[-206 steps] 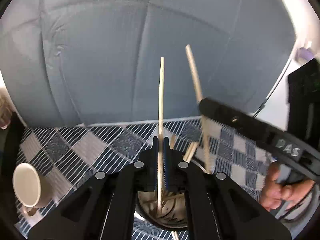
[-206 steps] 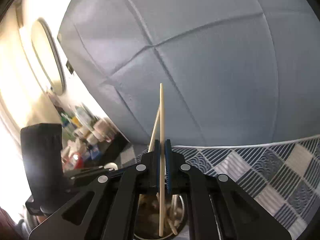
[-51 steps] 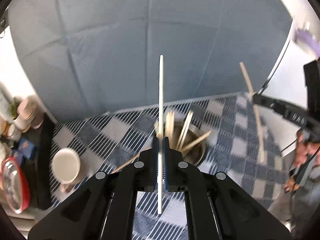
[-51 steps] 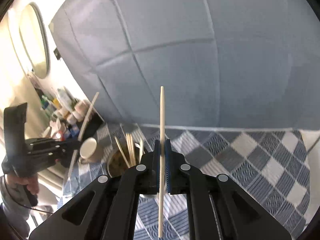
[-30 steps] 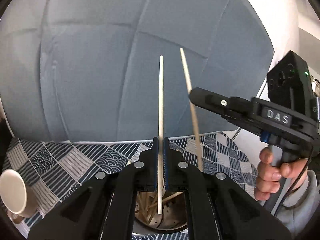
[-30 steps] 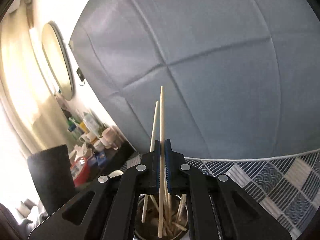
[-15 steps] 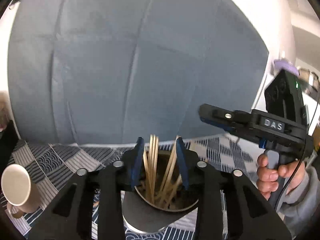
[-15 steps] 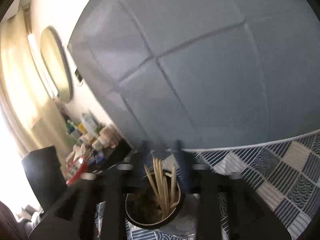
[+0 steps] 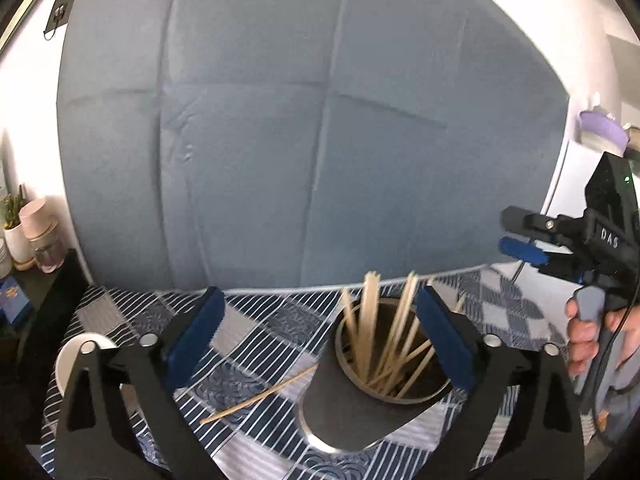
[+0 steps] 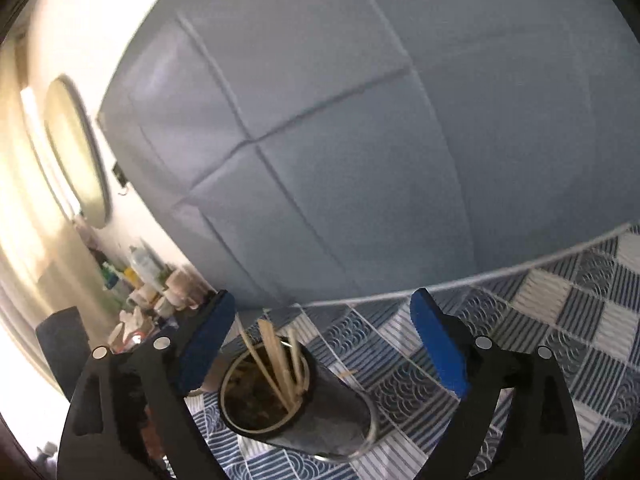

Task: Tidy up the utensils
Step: 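Move the left gripper down to the last stick and grasp it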

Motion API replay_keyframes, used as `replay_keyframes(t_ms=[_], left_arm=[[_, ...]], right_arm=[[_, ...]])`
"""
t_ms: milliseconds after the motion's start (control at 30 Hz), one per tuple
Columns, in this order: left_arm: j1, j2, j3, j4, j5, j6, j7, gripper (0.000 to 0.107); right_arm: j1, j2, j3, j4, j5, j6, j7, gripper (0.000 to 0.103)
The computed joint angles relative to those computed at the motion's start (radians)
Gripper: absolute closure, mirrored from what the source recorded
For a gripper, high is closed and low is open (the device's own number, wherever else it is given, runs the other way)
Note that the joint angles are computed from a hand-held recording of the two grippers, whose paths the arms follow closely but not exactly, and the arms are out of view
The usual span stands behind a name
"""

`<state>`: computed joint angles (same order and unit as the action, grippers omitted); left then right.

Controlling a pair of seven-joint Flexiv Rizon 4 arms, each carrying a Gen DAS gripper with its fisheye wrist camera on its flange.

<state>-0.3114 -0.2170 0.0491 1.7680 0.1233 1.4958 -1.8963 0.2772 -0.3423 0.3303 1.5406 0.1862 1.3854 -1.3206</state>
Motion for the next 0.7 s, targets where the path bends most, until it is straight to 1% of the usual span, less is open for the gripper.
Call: replay_keyframes(t_ms=[67,133,200,233,267,300,333,367,400,433,467,500,567,633,700], left_arm=[[0.029,0.012,-0.034,0.025,-0.045,-0.052,0.057,0.010],[0.034,0.016,-0.035,0.039,-0.045,-0.079,0.077,0.010],[0.044,0.021,-0.044,0.045,-0.050,-0.146,0.115,0.010],[0.060,0.021,-0.063,0.063,-0.083,-0.135,0.148,0.009],[0.101,0.028,-0.113,0.111,-0.181,-0.085,0.227,0.009],[0.118,0.031,-0.130,0.127,-0.232,-0.098,0.268,0.009],[0.114,0.032,-0.115,0.123,-0.224,-0.125,0.264,0.010],[0.113,0.033,-0.109,0.133,-0.227,-0.105,0.276,0.010],[0.133,0.036,-0.135,0.161,-0.281,-0.067,0.330,0.010],[0.153,0.041,-0.166,0.184,-0.344,-0.051,0.393,0.010],[0.157,0.043,-0.169,0.186,-0.366,-0.073,0.427,0.010],[0.148,0.039,-0.148,0.174,-0.341,-0.112,0.437,0.010],[0.137,0.023,-0.123,0.156,-0.300,-0.157,0.462,0.010],[0.143,0.009,-0.133,0.153,-0.321,-0.180,0.511,0.010],[0.143,-0.010,-0.125,0.134,-0.318,-0.235,0.539,0.010]], right_arm=[[-0.003,0.005,-0.013,0.010,0.006,-0.035,0.034,0.017],[-0.006,0.008,-0.025,0.020,0.015,-0.063,0.064,0.017],[-0.008,0.012,-0.035,0.032,0.023,-0.094,0.096,0.017],[-0.008,0.013,-0.040,0.036,0.024,-0.107,0.107,0.017],[-0.004,0.015,-0.052,0.046,0.015,-0.127,0.127,0.017],[0.002,0.016,-0.062,0.055,0.002,-0.138,0.140,0.017],[0.011,0.019,-0.078,0.070,-0.021,-0.151,0.159,0.017],[0.018,0.020,-0.088,0.081,-0.038,-0.156,0.174,0.017],[0.023,0.021,-0.099,0.095,-0.056,-0.169,0.195,0.017],[0.024,0.020,-0.101,0.101,-0.064,-0.183,0.206,0.017],[0.021,0.020,-0.098,0.108,-0.065,-0.195,0.209,0.017],[0.020,0.019,-0.098,0.113,-0.068,-0.202,0.213,0.017],[0.029,0.019,-0.109,0.133,-0.094,-0.228,0.239,0.017],[0.033,0.015,-0.113,0.143,-0.113,-0.256,0.254,0.017],[0.038,0.012,-0.118,0.149,-0.135,-0.283,0.264,0.017]])
